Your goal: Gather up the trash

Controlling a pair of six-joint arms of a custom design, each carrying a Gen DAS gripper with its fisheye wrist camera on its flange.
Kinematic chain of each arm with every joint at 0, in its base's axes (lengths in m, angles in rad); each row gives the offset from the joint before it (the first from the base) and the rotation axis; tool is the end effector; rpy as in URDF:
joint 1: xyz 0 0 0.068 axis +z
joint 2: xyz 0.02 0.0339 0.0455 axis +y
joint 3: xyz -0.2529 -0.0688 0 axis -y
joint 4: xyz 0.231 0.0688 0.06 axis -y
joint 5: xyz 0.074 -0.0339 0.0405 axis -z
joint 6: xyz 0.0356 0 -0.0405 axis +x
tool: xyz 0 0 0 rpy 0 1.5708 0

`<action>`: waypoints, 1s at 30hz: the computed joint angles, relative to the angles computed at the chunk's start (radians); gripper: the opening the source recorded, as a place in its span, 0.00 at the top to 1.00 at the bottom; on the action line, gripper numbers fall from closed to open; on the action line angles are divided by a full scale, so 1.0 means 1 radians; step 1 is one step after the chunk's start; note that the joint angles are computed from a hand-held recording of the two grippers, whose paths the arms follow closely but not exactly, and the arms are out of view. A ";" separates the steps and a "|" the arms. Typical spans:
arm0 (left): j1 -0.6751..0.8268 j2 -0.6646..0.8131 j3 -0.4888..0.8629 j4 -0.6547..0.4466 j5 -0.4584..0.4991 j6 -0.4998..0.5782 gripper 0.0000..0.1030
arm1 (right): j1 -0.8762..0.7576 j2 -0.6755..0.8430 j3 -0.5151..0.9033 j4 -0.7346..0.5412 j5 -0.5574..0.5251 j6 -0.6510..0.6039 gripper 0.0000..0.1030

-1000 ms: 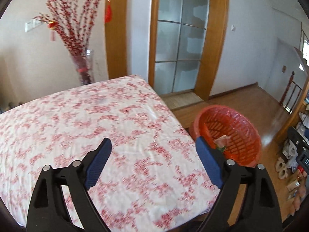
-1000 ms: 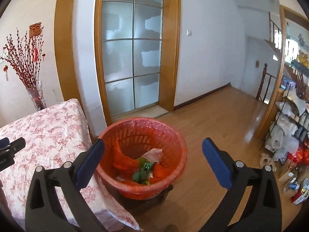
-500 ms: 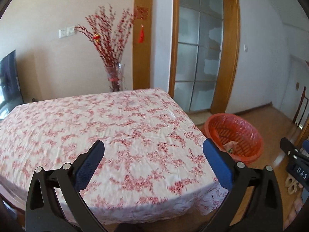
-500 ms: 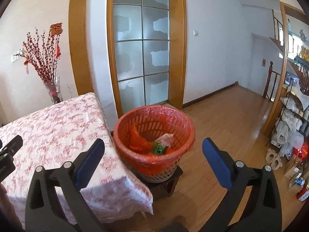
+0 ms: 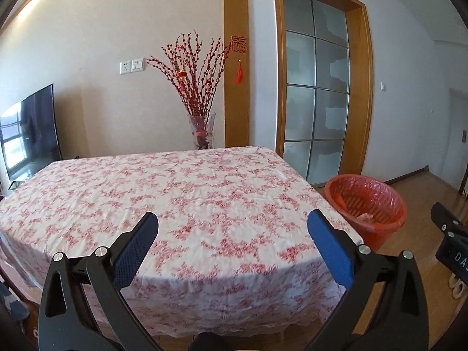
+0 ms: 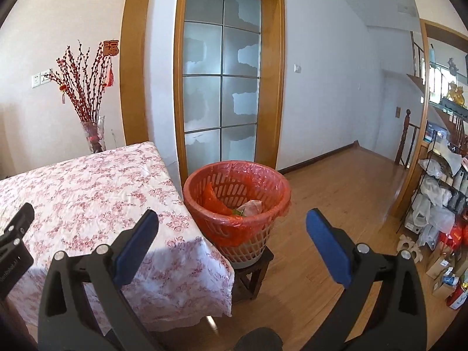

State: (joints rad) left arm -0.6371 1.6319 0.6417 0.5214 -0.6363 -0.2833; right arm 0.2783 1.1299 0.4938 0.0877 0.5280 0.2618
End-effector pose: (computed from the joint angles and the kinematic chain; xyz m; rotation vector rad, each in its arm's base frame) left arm 0.2569 -0.1638 0.1593 -0.0442 1.9424 0.0422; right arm 0.2193 0.0440 0.1986 0.2899 2.0246 -0.2242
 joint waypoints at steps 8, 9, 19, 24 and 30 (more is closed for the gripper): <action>-0.011 -0.023 -0.063 -0.008 -0.015 -0.044 0.02 | 0.061 -0.046 -0.043 -0.047 0.052 0.055 0.04; -0.012 -0.021 -0.066 -0.008 -0.014 -0.046 0.02 | 0.062 -0.044 -0.044 -0.048 0.052 0.056 0.04; 0.004 0.004 -0.066 -0.040 0.015 -0.094 0.02 | 0.084 0.020 -0.056 -0.037 0.044 0.086 0.04; 0.010 0.017 -0.056 -0.058 0.021 -0.109 0.02 | 0.087 0.044 -0.052 -0.032 0.049 0.090 0.04; -0.004 0.025 -0.042 -0.078 -0.014 -0.117 0.02 | 0.096 0.065 -0.050 -0.027 0.096 0.097 0.04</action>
State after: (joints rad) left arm -0.6411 1.6565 0.5992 0.4437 -0.6504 -0.4007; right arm 0.3745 1.1951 0.4436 0.0608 0.6244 0.3592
